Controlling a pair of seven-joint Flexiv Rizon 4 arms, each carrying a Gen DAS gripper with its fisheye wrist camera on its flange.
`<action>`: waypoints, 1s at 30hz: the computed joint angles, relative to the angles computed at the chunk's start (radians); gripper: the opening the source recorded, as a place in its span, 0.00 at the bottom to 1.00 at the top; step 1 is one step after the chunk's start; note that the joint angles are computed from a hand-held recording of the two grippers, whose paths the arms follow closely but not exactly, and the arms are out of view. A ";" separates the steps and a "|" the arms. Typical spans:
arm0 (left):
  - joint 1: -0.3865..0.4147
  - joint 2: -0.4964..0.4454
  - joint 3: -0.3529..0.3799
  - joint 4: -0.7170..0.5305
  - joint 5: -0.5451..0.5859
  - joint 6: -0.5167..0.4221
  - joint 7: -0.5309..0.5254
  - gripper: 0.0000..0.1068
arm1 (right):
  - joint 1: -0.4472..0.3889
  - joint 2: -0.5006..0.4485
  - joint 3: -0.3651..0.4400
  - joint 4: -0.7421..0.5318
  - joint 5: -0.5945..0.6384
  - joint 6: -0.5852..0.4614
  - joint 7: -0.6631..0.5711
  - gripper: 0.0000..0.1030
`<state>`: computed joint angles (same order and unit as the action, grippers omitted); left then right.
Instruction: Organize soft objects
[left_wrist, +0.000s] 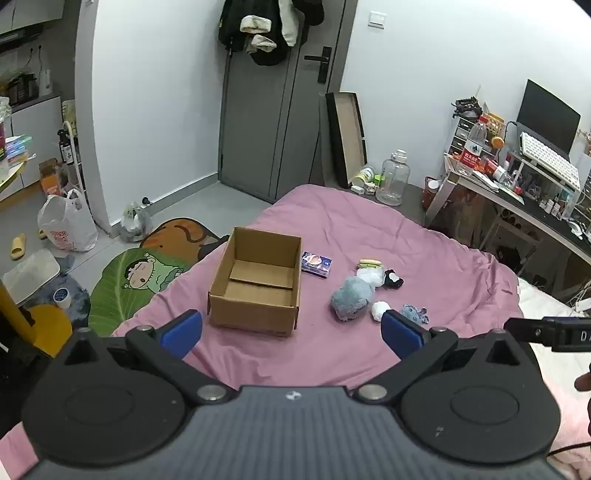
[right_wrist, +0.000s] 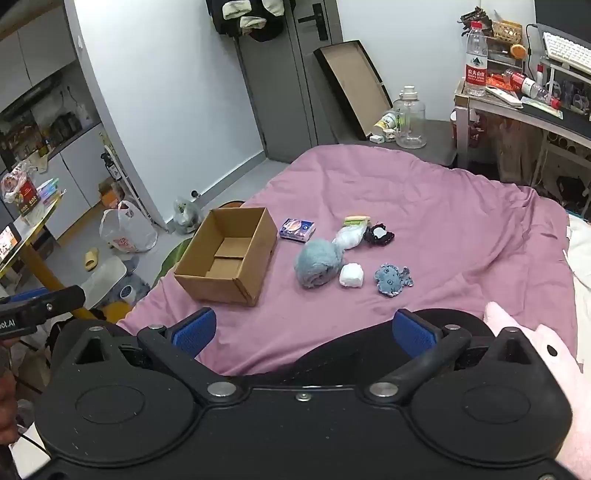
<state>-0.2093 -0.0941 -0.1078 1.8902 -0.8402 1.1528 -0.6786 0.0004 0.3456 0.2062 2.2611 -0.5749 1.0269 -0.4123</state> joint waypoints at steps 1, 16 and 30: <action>0.003 0.003 -0.006 0.000 -0.056 -0.022 0.012 0.96 | -0.003 0.000 0.003 -0.002 -0.006 -0.002 0.007 1.00; -0.005 0.025 0.009 -0.012 0.012 -0.042 -0.023 0.96 | 0.004 0.035 0.018 0.010 -0.007 -0.008 0.015 1.00; -0.002 0.029 0.018 0.001 0.005 -0.050 -0.021 0.96 | -0.002 0.034 0.023 0.012 -0.018 -0.006 0.024 1.00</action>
